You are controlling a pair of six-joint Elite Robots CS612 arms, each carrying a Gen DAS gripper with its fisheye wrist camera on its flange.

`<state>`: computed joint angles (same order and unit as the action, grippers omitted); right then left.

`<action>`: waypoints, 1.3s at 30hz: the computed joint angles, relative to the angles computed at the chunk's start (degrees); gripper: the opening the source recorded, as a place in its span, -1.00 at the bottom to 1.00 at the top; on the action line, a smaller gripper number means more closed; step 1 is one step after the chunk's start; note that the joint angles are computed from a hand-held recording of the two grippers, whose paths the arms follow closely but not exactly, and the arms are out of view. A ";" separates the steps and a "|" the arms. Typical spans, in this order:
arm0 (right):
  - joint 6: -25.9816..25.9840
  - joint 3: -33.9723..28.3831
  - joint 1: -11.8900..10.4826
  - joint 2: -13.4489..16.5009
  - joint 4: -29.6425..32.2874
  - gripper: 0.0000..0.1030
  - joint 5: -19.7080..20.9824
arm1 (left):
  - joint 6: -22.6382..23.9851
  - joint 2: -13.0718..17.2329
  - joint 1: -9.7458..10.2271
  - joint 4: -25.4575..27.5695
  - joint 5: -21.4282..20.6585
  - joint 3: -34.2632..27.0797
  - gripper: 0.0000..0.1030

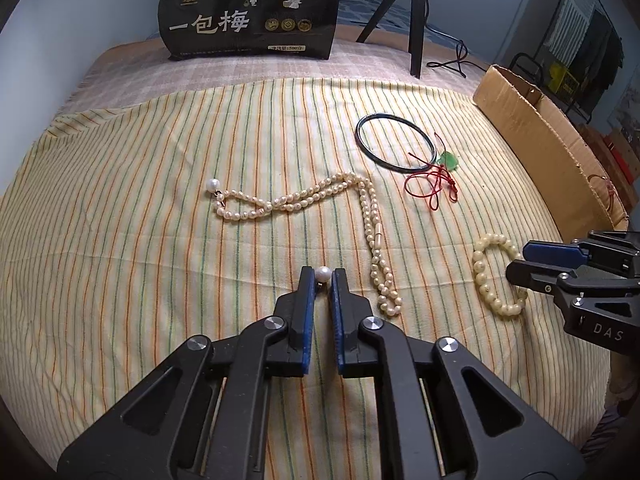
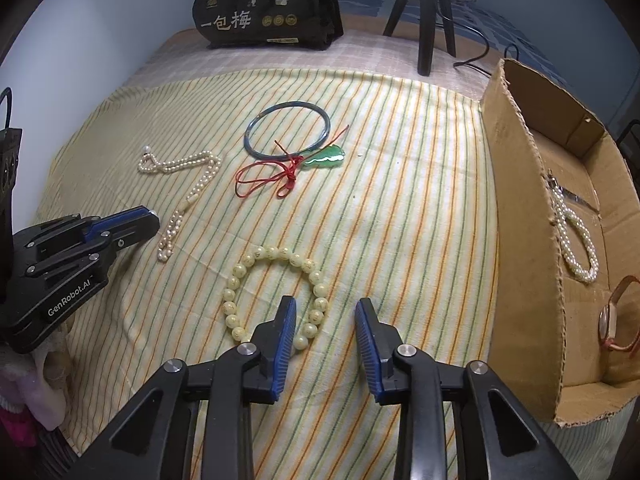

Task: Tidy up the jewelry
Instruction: 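Grasp the loose pearl with the left tool while the right tool grasps the cream bead bracelet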

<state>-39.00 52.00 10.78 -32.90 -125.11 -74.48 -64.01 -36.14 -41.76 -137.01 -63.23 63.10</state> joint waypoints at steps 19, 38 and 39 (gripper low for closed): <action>-0.26 2.71 -0.78 -2.06 -0.95 -0.90 4.91 | -1.28 -1.59 -0.96 -1.33 3.11 2.02 -0.89; -1.33 11.21 -3.59 -9.31 -5.83 -0.90 12.78 | -0.56 -4.57 -4.33 -4.91 9.00 3.42 -0.89; -1.31 11.60 -3.87 -9.71 -6.14 -0.90 13.22 | -0.34 -4.56 -4.43 -5.15 9.15 3.26 -0.89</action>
